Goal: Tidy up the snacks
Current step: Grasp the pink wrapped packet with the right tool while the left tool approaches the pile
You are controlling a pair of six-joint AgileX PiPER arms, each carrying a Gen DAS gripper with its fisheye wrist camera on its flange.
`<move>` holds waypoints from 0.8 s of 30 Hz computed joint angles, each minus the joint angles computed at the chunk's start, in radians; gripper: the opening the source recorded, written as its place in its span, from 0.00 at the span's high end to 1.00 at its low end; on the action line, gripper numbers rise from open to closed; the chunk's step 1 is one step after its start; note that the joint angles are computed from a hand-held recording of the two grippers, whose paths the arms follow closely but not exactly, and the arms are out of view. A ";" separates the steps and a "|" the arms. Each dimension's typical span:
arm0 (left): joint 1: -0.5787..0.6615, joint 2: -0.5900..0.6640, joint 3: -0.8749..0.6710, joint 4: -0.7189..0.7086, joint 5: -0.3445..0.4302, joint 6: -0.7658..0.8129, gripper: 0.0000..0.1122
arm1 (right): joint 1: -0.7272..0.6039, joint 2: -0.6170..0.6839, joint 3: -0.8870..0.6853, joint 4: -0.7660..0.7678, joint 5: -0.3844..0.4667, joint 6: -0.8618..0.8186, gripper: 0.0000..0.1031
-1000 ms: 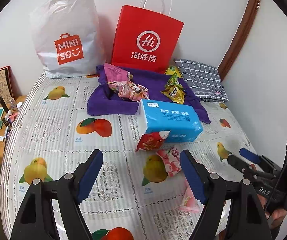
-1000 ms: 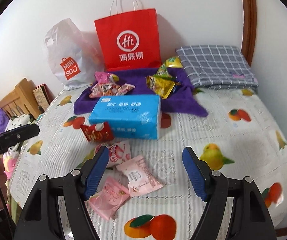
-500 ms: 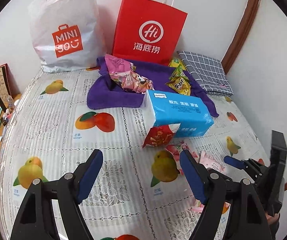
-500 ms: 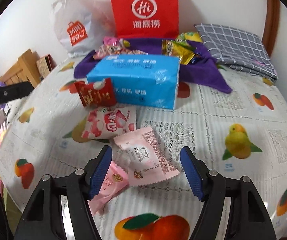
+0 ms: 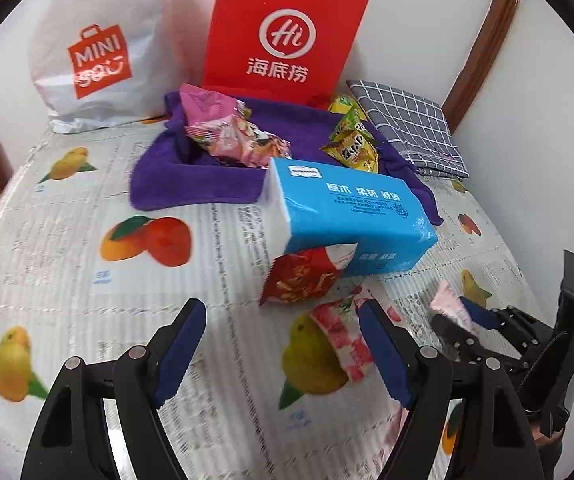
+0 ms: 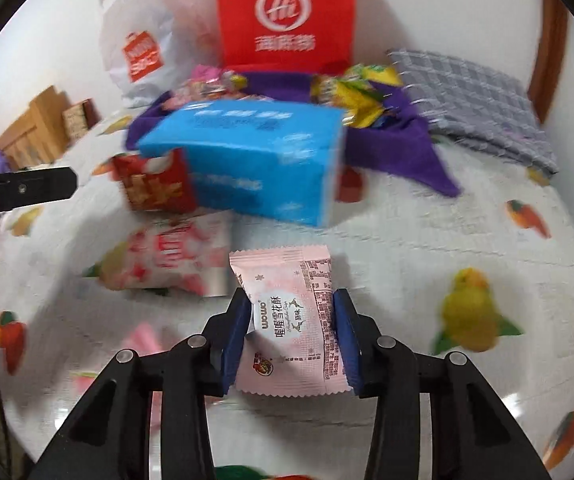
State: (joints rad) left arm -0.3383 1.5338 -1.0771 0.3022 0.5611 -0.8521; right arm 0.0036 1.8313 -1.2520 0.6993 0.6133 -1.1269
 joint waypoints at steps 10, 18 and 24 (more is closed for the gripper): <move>-0.008 0.122 -0.038 0.114 -0.081 -0.093 0.31 | -0.046 0.083 -0.095 0.008 0.084 0.041 0.59; -0.008 0.158 -0.037 0.190 -0.115 -0.150 0.32 | -0.047 0.088 -0.097 0.017 0.088 0.039 0.58; -0.044 0.154 -0.018 0.360 -0.099 -0.303 0.40 | -0.046 0.088 -0.095 0.016 0.085 0.039 0.58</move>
